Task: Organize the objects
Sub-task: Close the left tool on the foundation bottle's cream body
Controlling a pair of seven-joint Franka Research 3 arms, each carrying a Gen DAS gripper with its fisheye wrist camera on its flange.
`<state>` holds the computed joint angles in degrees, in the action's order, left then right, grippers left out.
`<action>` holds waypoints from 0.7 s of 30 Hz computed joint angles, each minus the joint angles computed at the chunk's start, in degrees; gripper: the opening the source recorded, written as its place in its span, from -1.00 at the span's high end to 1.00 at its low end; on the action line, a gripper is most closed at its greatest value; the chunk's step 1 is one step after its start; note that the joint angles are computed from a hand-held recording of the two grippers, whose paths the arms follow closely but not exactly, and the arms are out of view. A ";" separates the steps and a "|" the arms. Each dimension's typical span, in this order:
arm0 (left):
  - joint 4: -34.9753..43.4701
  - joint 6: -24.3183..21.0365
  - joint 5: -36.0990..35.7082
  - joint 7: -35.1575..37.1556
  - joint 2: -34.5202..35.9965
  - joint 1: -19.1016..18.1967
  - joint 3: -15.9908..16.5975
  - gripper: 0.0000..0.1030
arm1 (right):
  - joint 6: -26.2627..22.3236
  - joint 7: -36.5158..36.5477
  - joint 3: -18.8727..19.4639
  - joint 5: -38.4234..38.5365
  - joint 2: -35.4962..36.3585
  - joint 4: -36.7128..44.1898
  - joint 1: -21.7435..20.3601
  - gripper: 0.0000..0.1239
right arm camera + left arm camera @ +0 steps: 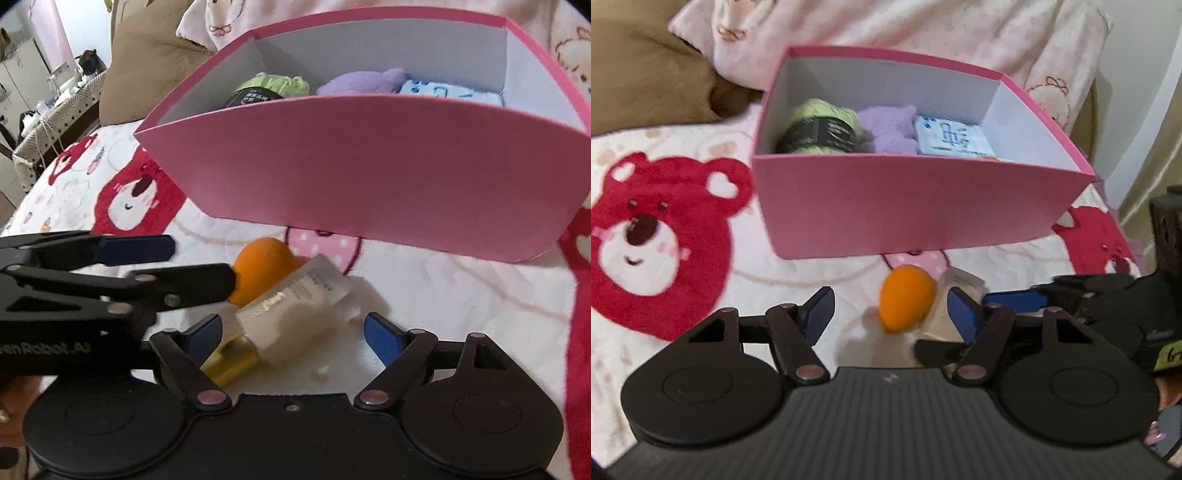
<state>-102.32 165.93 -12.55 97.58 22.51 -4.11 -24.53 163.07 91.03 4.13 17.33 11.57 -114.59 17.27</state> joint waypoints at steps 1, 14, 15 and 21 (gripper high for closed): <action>0.52 -0.41 -1.31 1.23 0.57 1.07 -1.42 -0.23 | 0.12 -0.95 0.67 1.58 0.18 0.14 -0.44 -0.41; 3.30 -10.09 -15.61 8.03 1.73 3.97 -4.76 -0.06 | -1.06 6.98 -2.31 -10.07 -1.30 -0.92 2.12 0.07; 3.11 -10.50 -16.75 8.57 1.49 3.72 -4.58 -0.05 | -1.39 7.24 -2.44 -11.21 -1.85 -1.32 2.24 0.12; 3.63 -12.37 -22.50 11.21 1.26 1.48 -3.42 0.19 | -3.45 7.27 -1.73 -11.40 -4.39 -3.07 0.92 0.29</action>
<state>-98.68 153.56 -35.05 108.79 23.77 -2.63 -27.95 159.63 98.29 2.40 5.93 7.18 -117.66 18.18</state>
